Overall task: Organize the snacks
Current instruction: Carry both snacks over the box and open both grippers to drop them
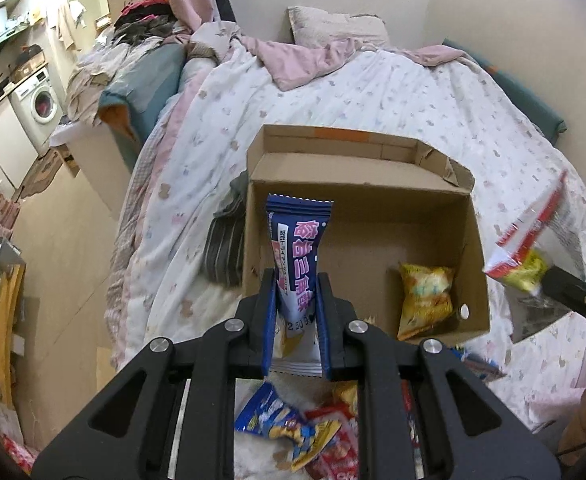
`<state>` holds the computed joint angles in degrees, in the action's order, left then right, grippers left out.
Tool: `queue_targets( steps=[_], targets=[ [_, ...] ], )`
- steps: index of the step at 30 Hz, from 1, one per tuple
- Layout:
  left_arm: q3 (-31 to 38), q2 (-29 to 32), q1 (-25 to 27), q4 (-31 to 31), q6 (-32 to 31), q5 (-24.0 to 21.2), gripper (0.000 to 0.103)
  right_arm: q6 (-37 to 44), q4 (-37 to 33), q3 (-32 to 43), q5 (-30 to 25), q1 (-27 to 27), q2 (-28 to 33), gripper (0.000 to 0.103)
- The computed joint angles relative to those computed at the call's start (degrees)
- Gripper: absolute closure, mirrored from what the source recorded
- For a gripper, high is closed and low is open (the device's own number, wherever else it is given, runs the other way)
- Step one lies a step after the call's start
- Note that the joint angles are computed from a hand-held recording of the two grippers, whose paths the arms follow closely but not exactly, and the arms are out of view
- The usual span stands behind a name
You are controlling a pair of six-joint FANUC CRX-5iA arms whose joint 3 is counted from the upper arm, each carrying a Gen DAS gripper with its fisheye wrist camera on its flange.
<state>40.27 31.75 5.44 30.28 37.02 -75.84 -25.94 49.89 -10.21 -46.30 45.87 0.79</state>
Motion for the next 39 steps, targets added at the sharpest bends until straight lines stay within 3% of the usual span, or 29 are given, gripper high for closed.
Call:
queue_targets(
  steps=[7, 13, 22, 39],
  targets=[
    [-4.5, 0.1, -1.1, 0.9, -3.5, 4.6, 0.088, -2.2, 0.8, -2.4, 6.6, -4.5, 1.4, 0.06],
    [-3.1, 1.8, -1.8, 0.0, -2.7, 3.3, 0.088, -0.8, -4.0, -3.1, 11.6, -6.3, 3.4, 0.06],
    [-5.4, 1.0, -3.0, -1.3, -5.6, 5.6, 0.088, 7.7, -9.5, 1.1, 12.2, -7.1, 6.6, 0.059],
    [-0.5, 4.0, -3.2, -3.8, -0.7, 1.7, 0.087, 14.5, -17.1, 4.1, 12.2, -7.6, 8.6, 0.057]
  ],
)
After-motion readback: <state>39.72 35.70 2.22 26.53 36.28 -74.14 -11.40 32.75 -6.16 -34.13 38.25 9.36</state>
